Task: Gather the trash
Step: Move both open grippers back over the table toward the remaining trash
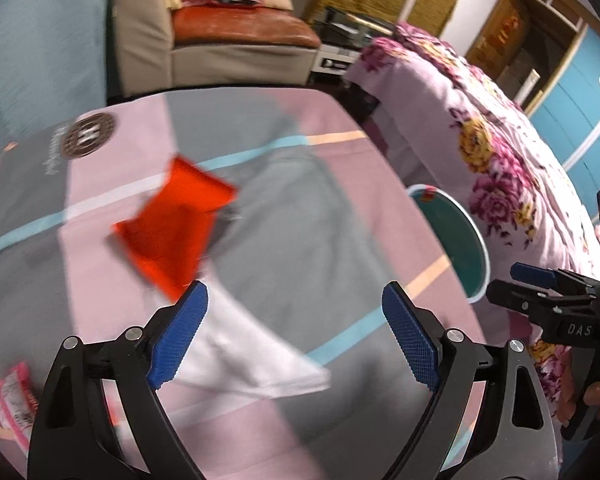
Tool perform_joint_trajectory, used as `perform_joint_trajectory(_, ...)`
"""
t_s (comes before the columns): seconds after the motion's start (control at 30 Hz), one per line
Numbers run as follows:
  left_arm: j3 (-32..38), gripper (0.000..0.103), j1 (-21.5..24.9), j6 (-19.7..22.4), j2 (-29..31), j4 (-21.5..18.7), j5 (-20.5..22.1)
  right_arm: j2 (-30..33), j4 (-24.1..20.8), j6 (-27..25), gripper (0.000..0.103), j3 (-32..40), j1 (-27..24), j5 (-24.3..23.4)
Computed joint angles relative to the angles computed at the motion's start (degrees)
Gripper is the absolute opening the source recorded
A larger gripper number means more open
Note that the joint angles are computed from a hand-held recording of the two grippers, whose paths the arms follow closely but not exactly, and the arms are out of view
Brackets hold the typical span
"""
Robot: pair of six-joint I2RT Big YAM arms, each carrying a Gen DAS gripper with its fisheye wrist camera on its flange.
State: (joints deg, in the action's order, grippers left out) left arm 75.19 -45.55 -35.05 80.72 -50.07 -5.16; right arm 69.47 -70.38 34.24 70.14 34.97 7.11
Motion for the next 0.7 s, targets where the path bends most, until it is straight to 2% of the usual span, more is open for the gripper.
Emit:
perform_joint_trajectory(0.3,-9.93,0.090,6.87,1.01,-9.19,-0.49,0.12,8.52,2.34,-2.72,0.083,5.69,9.35,-0.46)
perform_joint_trajectory(0.7,-15.42,0.090,14.82,1.09,-14.41,0.42,2.53,20.18,4.18,-9.09,0.083,13.05,16.40,-1.18)
